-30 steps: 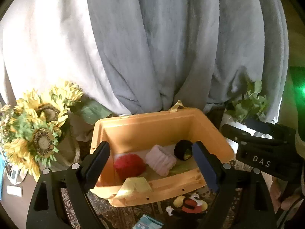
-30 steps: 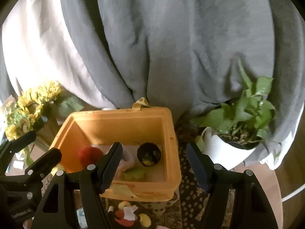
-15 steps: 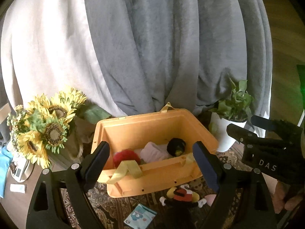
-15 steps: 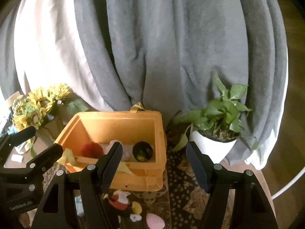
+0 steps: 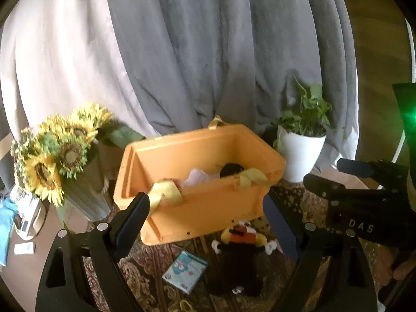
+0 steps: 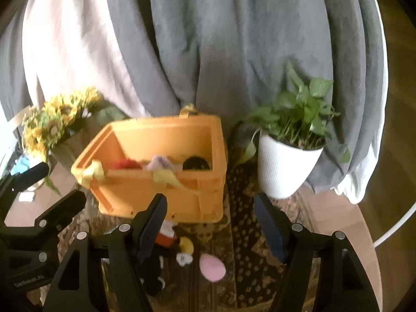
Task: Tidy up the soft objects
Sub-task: 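Release the towel from the left tool while the right tool drops the ball, then move both tools back down toward the black plush toy and pink egg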
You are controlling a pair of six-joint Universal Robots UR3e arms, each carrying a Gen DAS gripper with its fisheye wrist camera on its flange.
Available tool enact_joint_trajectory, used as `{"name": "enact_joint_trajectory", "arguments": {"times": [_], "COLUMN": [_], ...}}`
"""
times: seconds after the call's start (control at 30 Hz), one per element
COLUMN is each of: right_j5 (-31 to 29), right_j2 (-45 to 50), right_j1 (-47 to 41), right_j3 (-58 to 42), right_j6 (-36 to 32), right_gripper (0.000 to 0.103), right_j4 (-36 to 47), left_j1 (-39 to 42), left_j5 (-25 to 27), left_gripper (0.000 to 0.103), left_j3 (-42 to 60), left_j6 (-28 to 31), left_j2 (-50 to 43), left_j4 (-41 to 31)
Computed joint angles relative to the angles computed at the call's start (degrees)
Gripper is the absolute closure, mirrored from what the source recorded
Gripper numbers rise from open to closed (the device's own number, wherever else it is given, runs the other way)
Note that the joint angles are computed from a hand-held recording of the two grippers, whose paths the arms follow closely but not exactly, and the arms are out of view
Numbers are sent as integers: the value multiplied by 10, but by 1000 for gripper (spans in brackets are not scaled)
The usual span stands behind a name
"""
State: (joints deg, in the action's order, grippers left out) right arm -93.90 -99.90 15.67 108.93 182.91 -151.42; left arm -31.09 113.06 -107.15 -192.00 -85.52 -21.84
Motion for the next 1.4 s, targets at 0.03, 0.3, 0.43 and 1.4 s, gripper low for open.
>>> {"name": "enact_joint_trajectory", "arguments": {"times": [0.03, 0.3, 0.43, 1.4], "right_j5": [5, 25, 28, 84], "right_j2": [-4, -22, -19, 82], "right_j1": [-2, -11, -15, -69], "right_j3": [6, 49, 63, 88], "right_j6": [-1, -13, -19, -48], "right_gripper": [33, 33, 33, 33], "right_j4": [7, 42, 52, 79], "left_j1": [-1, -17, -19, 34], "left_j5": [-4, -13, -20, -156], "left_gripper": [13, 13, 13, 15], "left_j3": [-6, -27, -31, -43], "left_j6": [-1, -9, -12, 0], "left_j2": [2, -5, -14, -110], "left_j4": [1, -15, -24, -40]}}
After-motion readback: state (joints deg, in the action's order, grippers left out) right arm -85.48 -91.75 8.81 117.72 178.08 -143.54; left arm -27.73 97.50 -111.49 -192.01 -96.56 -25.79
